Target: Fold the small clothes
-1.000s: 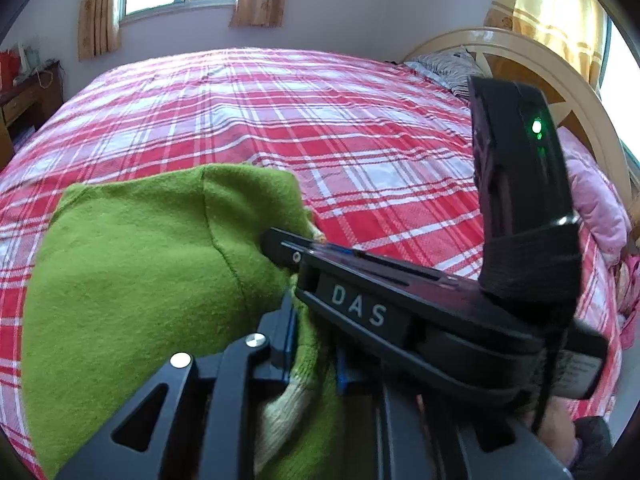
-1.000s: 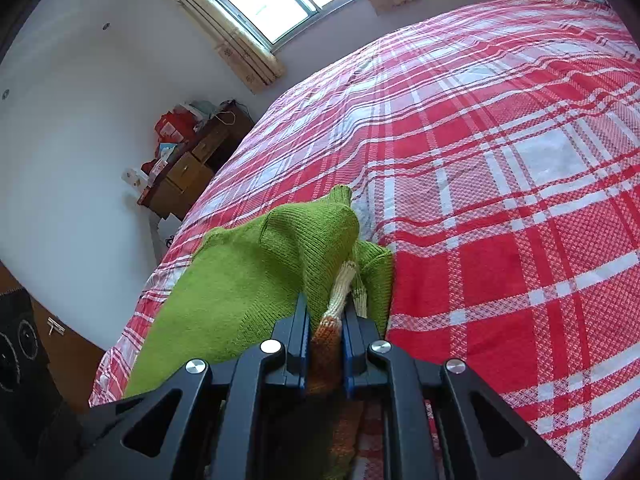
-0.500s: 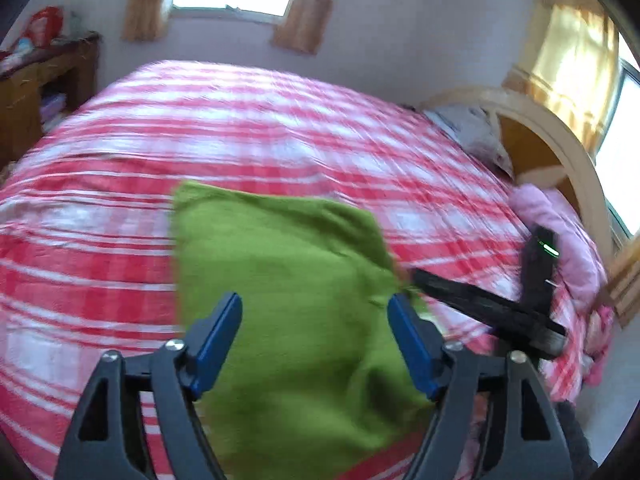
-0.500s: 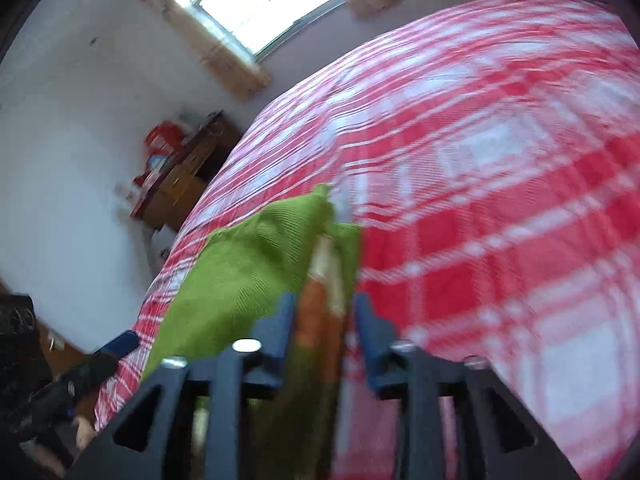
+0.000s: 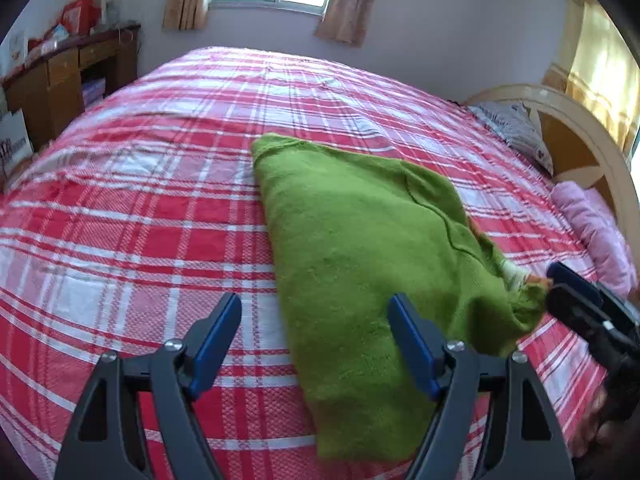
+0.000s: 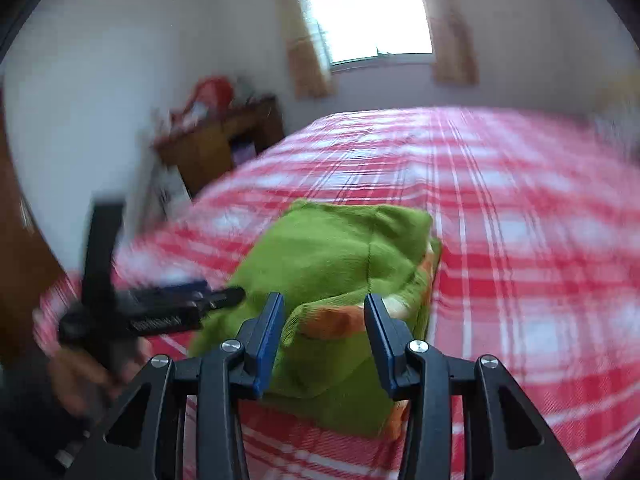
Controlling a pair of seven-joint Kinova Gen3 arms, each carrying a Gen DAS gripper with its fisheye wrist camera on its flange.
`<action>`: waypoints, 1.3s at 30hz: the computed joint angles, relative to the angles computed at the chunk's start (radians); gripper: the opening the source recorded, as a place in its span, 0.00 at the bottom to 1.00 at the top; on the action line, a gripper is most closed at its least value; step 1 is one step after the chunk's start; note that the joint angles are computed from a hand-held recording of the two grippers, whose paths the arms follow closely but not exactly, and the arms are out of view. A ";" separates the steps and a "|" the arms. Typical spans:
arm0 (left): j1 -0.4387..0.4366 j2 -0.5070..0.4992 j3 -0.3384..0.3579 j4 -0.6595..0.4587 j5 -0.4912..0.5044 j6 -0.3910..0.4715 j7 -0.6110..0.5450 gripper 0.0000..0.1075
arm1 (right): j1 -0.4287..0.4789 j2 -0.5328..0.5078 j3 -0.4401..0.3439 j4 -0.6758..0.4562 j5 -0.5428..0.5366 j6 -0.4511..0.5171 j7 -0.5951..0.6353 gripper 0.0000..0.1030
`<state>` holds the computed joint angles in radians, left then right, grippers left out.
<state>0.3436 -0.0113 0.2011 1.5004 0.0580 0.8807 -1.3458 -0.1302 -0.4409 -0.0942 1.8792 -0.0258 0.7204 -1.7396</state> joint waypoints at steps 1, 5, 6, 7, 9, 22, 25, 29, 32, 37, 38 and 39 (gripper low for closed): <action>0.003 -0.002 0.003 0.000 -0.017 0.001 0.005 0.73 | 0.014 0.018 -0.034 -0.012 0.027 0.014 0.007 0.42; -0.002 -0.013 -0.004 0.006 -0.012 0.005 -0.012 0.73 | 0.082 0.067 -0.101 -0.027 0.046 0.073 0.065 0.40; -0.008 -0.015 -0.009 0.012 -0.003 0.001 -0.022 0.73 | 0.100 0.084 -0.097 -0.027 0.026 0.114 0.075 0.32; -0.012 -0.017 -0.012 0.015 0.003 0.000 -0.025 0.73 | 0.127 0.092 -0.096 -0.024 -0.009 0.139 0.093 0.25; -0.023 -0.020 -0.019 0.018 0.021 0.001 -0.036 0.73 | 0.138 0.074 -0.039 0.022 -0.085 0.148 0.126 0.24; -0.027 -0.025 -0.003 0.025 -0.021 -0.016 0.019 0.73 | -0.089 -0.107 0.160 0.071 -0.024 0.034 -0.108 0.63; -0.027 -0.029 -0.007 0.021 -0.017 -0.011 0.015 0.73 | -0.174 -0.006 0.153 0.007 0.084 0.058 -0.185 0.68; -0.038 -0.045 -0.020 0.029 0.004 -0.020 -0.011 0.73 | -0.352 0.140 0.306 -0.025 0.057 0.110 -0.140 0.28; -0.049 -0.054 -0.031 0.040 0.036 -0.041 -0.040 0.73 | -0.482 0.082 0.442 -0.002 -0.017 0.069 -0.130 0.15; -0.059 -0.035 -0.034 0.025 0.092 -0.045 -0.048 0.73 | -0.587 -0.075 0.637 0.074 -0.200 -0.048 -0.102 0.14; -0.054 -0.026 -0.026 0.019 0.088 -0.039 -0.051 0.73 | -0.578 -0.059 0.640 0.066 -0.207 -0.038 -0.106 0.14; -0.044 -0.019 -0.020 0.014 0.069 -0.032 -0.044 0.73 | -0.550 -0.033 0.644 0.070 -0.197 -0.013 -0.097 0.14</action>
